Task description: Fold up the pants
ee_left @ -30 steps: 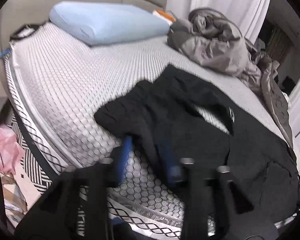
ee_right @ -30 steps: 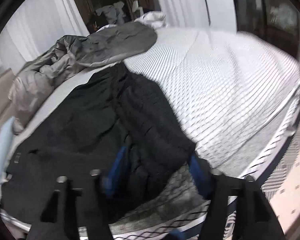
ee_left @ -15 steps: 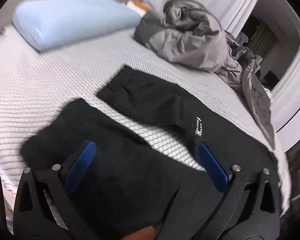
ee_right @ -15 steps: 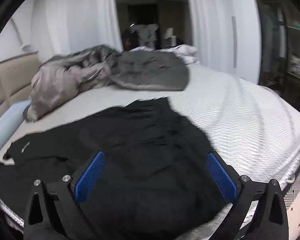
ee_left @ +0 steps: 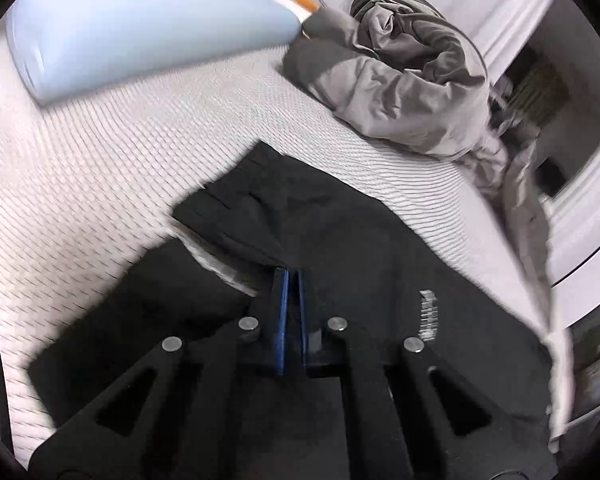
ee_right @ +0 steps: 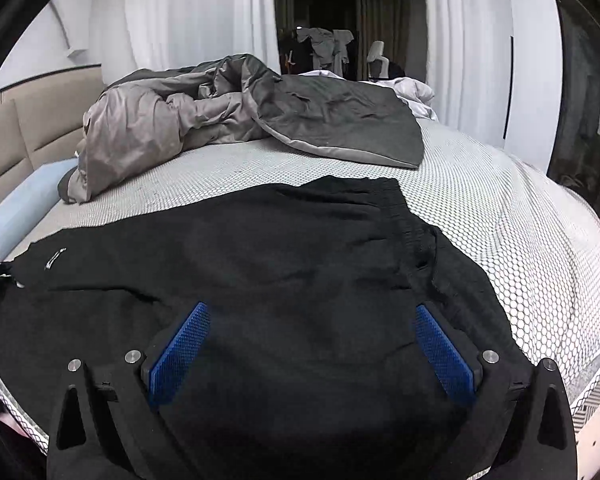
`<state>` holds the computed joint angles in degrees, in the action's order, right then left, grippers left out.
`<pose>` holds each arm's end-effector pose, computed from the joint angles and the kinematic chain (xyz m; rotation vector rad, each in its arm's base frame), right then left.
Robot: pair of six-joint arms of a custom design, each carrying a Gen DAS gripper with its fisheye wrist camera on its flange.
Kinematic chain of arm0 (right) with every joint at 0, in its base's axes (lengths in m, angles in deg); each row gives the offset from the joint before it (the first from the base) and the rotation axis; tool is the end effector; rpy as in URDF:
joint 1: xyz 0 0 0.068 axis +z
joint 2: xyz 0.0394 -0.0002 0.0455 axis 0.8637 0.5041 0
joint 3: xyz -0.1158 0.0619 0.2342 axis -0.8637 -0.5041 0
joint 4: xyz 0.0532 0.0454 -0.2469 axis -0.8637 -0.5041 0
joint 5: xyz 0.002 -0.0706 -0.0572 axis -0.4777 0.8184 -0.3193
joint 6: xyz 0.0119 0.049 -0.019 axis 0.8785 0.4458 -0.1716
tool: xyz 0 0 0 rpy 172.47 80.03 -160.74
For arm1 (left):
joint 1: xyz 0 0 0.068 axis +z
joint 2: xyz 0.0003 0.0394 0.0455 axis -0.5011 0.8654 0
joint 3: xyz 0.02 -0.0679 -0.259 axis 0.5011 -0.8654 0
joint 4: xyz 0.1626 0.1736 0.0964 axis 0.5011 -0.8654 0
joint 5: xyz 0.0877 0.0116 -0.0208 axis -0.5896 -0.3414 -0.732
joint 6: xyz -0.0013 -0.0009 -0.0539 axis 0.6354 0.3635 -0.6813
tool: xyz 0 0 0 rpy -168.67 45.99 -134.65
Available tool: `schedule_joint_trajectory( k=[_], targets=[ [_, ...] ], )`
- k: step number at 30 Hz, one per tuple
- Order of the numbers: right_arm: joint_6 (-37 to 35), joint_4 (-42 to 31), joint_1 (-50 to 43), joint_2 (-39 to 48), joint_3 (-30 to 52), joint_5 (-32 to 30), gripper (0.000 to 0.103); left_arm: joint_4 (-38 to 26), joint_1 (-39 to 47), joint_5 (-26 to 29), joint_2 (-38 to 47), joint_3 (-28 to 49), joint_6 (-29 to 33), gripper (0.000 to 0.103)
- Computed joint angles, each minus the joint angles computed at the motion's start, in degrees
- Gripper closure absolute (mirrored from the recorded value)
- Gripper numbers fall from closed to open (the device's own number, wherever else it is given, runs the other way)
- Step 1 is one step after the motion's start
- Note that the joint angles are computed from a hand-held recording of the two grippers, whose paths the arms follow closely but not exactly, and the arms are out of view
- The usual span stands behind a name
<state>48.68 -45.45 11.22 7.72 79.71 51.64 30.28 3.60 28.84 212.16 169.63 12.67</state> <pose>0.1758 -0.1734 0.1981 0.3049 2.2236 -0.0740 0.3965 0.2434 0.1547 -0.4637 2.3564 -0.3596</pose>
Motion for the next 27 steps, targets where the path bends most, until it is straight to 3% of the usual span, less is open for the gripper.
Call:
schedule_joint_trajectory(
  k=[1,3,5,7,9,12,15,18,22,27],
  targets=[
    [0.20,0.17,-0.43,0.43,0.15,0.13,0.000,0.95,-0.63,-5.92,-0.61,-0.72,0.93,0.100],
    [-0.26,0.25,-1.99,1.49,0.40,0.13,0.000,0.88,-0.63,-10.80,0.80,1.10,0.62,0.100],
    [-2.97,-1.62,-6.15,2.06,0.69,-1.99,0.000,-1.41,0.71,-10.36,1.33,2.32,0.08,0.100],
    [-4.25,-3.10,-8.50,2.04,1.09,-3.30,0.000,-1.77,3.29,-5.85,-0.36,0.28,1.40,0.090],
    [-6.38,-4.42,-12.14,2.10,1.61,-4.97,0.000,-0.35,5.65,-2.68,-3.37,-4.01,2.82,0.055],
    [-9.79,-7.31,-19.72,4.26,3.54,-8.28,0.000,3.72,9.37,0.32,-8.48,-11.77,3.86,0.022],
    [-11.82,-11.23,-26.06,9.12,7.53,-11.50,0.000,3.51,12.85,3.73,-12.25,-16.13,6.10,0.020],
    [-15.89,-20.29,-31.93,17.13,14.64,-15.82,0.000,1.71,17.63,8.19,-16.09,-21.24,11.48,0.018],
    [-19.26,-28.08,-34.35,25.77,20.82,-17.08,0.002,-3.67,22.70,12.41,-17.43,-23.52,17.92,0.018],
    [-18.75,-33.31,-32.64,33.69,25.68,-20.18,0.025,-7.68,25.51,14.06,-15.27,-23.54,20.63,0.018]
  ],
)
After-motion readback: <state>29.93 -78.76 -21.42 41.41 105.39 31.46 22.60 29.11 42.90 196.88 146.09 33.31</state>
